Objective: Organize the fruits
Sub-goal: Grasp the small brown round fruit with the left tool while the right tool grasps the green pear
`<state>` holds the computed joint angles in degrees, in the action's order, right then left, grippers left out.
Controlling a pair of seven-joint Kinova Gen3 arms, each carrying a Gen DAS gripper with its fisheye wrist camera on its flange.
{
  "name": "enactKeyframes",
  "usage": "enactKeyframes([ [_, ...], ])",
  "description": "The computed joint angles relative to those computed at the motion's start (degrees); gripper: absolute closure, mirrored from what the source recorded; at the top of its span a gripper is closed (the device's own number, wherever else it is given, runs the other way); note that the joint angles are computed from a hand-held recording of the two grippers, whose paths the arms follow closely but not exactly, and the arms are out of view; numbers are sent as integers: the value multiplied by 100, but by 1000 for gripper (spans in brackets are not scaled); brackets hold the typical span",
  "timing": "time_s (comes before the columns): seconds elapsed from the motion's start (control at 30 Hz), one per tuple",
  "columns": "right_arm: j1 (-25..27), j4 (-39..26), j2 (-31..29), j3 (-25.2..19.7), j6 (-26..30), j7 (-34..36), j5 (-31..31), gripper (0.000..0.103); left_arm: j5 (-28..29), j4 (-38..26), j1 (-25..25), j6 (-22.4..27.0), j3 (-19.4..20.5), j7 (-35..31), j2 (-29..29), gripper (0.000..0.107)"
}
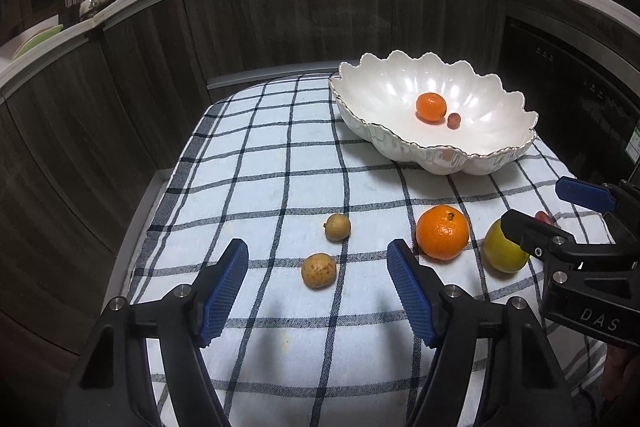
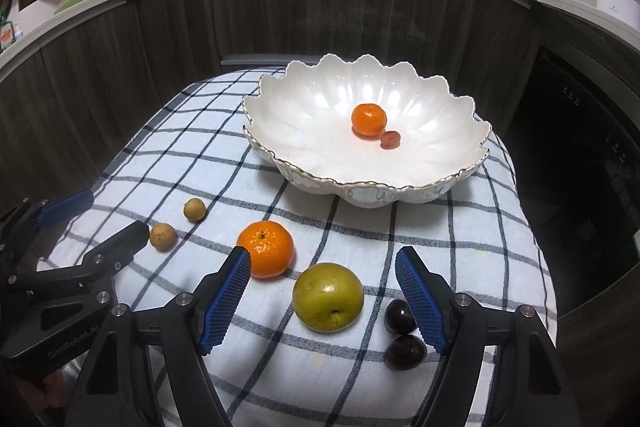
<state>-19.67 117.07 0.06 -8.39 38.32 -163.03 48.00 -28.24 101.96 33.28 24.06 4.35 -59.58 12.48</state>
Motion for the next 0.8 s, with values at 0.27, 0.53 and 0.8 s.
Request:
enactKeyframes([
  [0.27,71,30,172,125,-237,171,-177,28,223,-97,-66,23,10,-233,178,39],
  [0.53,77,29,342,268,-386,368,-407,28,244,-138,1,-28,-75,-345,326,40],
  [0.8,71,5,474,392,-487,609,-638,28,241,-172,119,-52,-208,-408,465,45],
])
